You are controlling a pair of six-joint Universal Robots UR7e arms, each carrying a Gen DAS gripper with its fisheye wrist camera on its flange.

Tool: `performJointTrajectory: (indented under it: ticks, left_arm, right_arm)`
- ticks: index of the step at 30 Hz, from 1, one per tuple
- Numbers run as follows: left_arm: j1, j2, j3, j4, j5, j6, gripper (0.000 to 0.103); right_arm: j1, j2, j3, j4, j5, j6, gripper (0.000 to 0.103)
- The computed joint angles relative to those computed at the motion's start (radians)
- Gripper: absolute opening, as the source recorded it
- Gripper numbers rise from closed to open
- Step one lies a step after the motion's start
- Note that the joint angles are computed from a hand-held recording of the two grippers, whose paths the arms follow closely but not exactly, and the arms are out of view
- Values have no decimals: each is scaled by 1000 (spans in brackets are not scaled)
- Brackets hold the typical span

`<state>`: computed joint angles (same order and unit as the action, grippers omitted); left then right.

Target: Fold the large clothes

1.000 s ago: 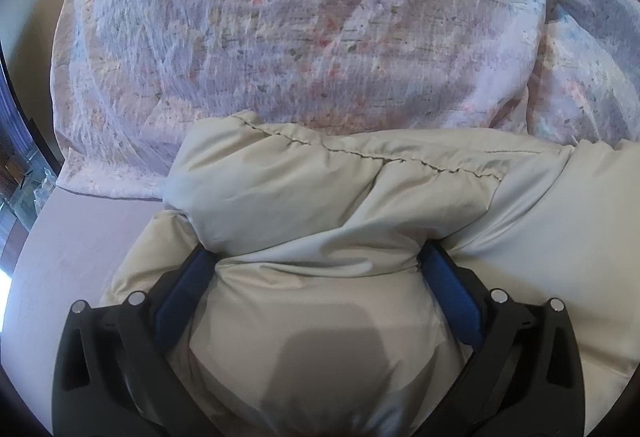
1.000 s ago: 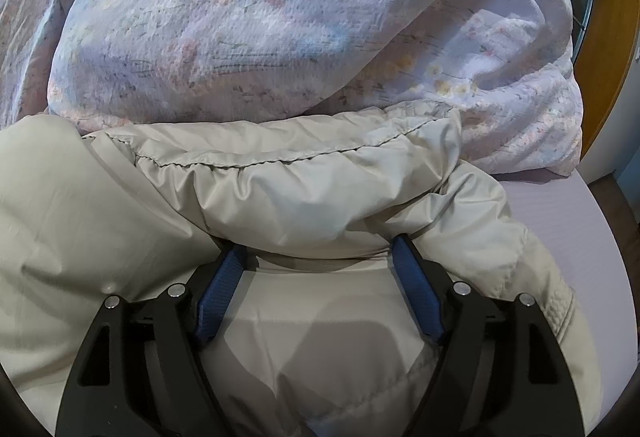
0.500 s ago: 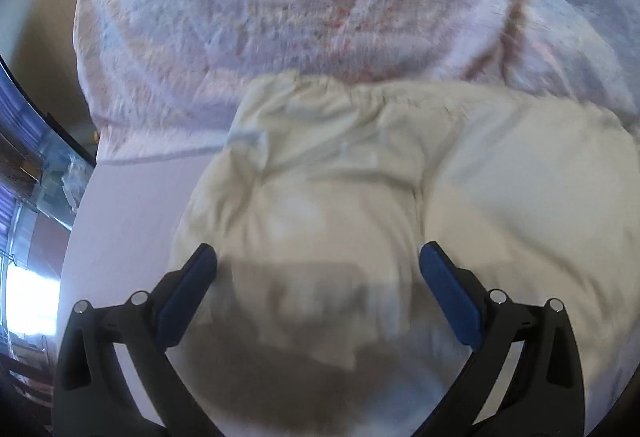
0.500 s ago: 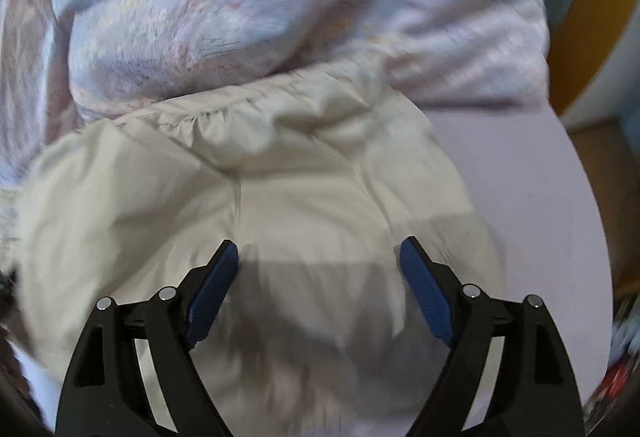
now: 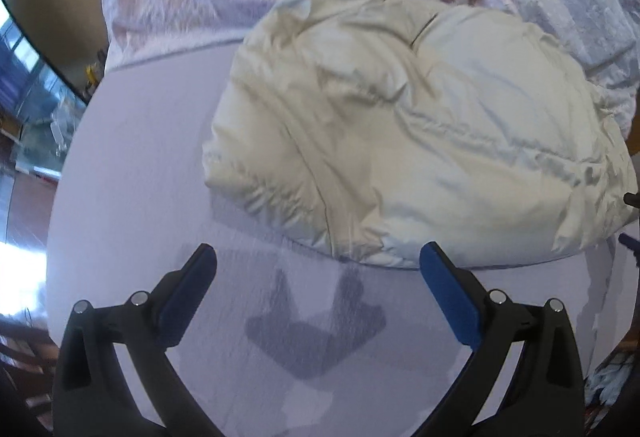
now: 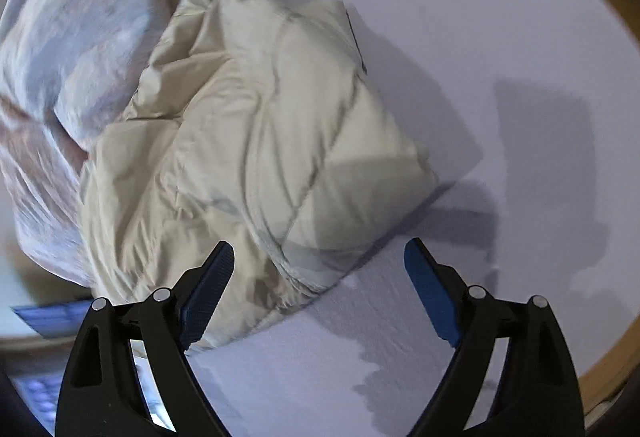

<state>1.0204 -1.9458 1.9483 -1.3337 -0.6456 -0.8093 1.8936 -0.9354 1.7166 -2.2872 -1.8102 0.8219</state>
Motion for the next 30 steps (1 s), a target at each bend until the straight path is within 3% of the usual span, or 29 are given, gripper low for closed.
performJointTrajectory:
  ticks: [8,14,21,28,30]
  left_arm:
    - [84,94,-31,-101,15,15,101]
    - [143,133,-35,-234,2,52,101]
    - [171,157,-41,-336,13,79,99]
    - [149,152,-25,-382,53,65,72]
    - [147,148,-24,-393,57,70,56]
  right_arm:
    - [-27,31,16,-54,5,-10,89]
    - [-41,23,81,-171,13,-29,87]
    - [-39,18,98,-219,9,-31,71]
    - [-23,8,116,-256,-8,-7,53]
    - [-18,5,122,-269,-12,-1,48]
